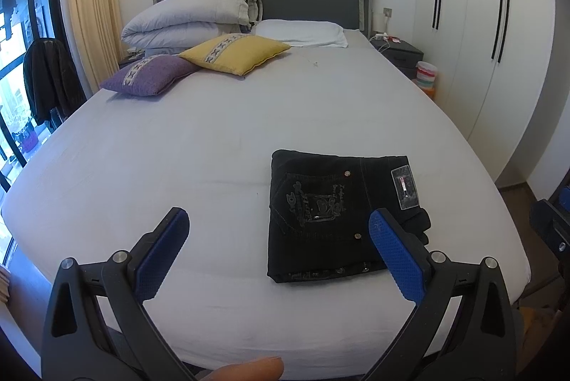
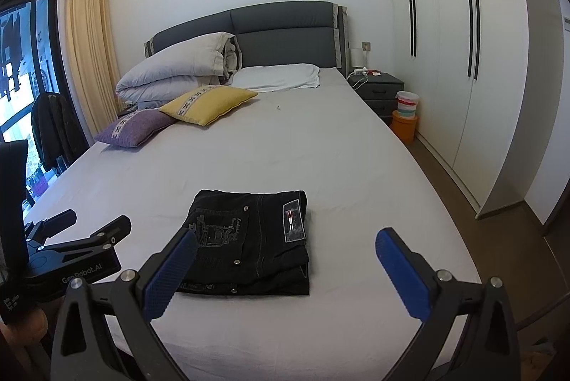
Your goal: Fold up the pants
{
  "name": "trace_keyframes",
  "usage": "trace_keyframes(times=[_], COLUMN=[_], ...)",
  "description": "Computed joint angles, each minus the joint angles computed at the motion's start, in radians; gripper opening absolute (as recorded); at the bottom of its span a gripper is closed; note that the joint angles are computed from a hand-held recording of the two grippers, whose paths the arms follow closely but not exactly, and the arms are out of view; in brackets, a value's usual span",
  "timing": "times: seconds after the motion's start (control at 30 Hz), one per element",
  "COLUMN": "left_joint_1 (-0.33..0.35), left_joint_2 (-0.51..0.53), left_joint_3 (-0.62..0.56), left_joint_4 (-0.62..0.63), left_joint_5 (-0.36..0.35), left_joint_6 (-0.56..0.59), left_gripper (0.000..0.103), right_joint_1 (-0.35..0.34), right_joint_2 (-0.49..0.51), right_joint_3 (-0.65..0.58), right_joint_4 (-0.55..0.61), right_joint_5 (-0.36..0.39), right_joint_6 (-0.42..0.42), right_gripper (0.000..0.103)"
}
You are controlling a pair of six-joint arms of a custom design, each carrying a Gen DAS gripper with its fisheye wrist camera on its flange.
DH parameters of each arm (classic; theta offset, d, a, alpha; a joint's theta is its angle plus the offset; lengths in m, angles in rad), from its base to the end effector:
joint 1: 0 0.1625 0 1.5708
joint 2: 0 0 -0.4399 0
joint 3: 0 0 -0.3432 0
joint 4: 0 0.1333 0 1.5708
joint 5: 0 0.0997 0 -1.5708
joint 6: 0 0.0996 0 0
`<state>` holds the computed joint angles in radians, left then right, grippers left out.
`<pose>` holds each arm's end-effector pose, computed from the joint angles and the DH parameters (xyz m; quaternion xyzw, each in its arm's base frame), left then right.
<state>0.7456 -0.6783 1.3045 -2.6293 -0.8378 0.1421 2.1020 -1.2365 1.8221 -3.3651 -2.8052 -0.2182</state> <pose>-0.4096 -0.6504 0.2119 0.3560 0.8430 -0.3059 0.2627 0.2853 -0.4081 0.4699 -0.0604 -0.7449 0.5320 0.3982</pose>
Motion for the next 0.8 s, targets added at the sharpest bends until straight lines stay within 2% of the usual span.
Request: trace_keyframes(times=[0.8], left_joint_1=[0.007], left_joint_2=[0.001], left_joint_3=[0.0], left_joint_4=[0.015], left_joint_5=[0.003], left_joint_6=[-0.003], left_gripper=[0.103], right_joint_1=[-0.009], right_joint_2=[-0.016], right_joint_3=[0.035], right_joint_4=[0.025], right_joint_5=[0.008], right_joint_6=[0.036], right_gripper=[0.103])
